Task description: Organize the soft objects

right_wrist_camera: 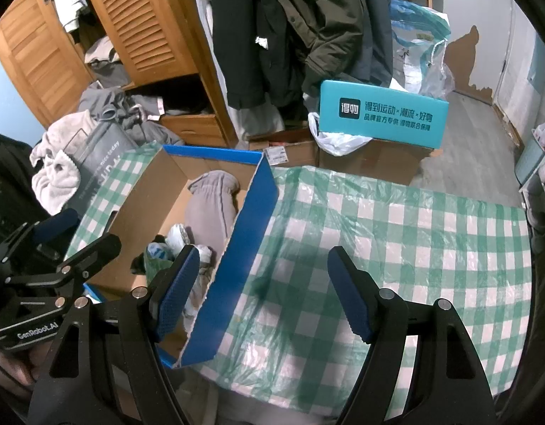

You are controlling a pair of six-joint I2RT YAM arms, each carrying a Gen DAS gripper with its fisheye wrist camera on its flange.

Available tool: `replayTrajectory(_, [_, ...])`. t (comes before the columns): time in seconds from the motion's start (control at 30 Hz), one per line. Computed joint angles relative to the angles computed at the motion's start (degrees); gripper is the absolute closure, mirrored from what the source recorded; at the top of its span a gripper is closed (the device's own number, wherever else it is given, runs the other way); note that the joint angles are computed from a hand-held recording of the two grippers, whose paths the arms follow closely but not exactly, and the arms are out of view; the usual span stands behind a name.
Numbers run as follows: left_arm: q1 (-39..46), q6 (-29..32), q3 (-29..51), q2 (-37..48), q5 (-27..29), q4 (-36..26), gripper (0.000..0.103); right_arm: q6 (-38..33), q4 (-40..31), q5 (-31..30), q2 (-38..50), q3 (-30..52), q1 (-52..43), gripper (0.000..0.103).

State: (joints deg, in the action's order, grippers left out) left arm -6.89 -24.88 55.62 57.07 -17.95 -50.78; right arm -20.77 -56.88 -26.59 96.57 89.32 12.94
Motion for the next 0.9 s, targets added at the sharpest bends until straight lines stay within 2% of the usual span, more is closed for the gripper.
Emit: replayTrajectory(0.9, [-1.1,-1.1,-0.3,0.4,0.8,0.0,0.011,0.0,-0.3,-0.3,-0.2,-0.3,-0.1,0.028])
